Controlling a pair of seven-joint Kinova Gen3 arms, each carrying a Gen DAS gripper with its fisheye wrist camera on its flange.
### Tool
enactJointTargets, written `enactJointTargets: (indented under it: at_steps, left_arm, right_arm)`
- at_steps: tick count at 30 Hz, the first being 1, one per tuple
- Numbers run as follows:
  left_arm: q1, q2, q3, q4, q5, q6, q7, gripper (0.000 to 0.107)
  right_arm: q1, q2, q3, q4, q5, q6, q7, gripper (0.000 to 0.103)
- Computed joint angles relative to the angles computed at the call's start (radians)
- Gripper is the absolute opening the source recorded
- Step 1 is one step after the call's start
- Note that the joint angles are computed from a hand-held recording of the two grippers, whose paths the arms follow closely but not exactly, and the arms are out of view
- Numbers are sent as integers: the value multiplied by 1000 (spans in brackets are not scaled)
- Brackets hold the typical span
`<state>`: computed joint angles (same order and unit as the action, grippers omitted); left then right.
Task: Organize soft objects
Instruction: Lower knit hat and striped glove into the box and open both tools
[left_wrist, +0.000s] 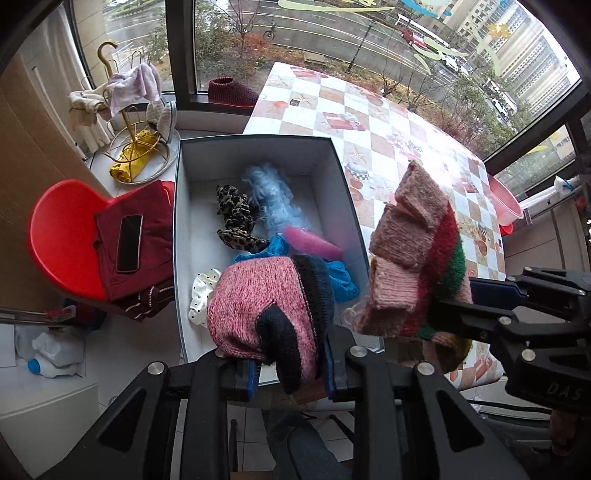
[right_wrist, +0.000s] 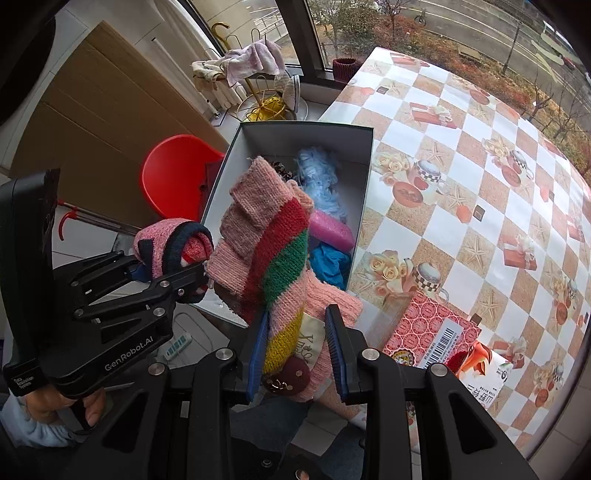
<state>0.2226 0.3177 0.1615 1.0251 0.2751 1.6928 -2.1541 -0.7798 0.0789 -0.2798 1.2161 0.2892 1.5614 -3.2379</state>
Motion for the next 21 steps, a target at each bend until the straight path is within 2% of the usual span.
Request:
enactJointTargets:
  at_steps: [14,15,17,18,19,20,21]
  left_arm:
    - [65,78,-1,-47,-72,-41,89,29]
    - [68,81,-1,-49,-71,-49,97,31]
    - [74,82,-2,-44,-71,-78,115,44]
    - [81,87,-3,-49,-80,-80,122,59]
    - [90,97,-2,-64,-93,-73,128,72]
    - [101,103,-3,-74,-110,-67,131,82]
    - [108,99,-4,-69,-121,-78,132,82]
  right_arm:
    - [113,10,57,15,-91,-54,148,32]
    - [125,13,63,16,-99,-57,159,32]
    - [151,17,76,21,-108,-64,182,32]
    - [159,20,81,18,-103,-60,186,35]
    - [168,23,86,16,-99,-59,196,45]
    - [175,27,90,11,-96,-53,203,51]
    - [181,28,94,8,-95,-48,208,66]
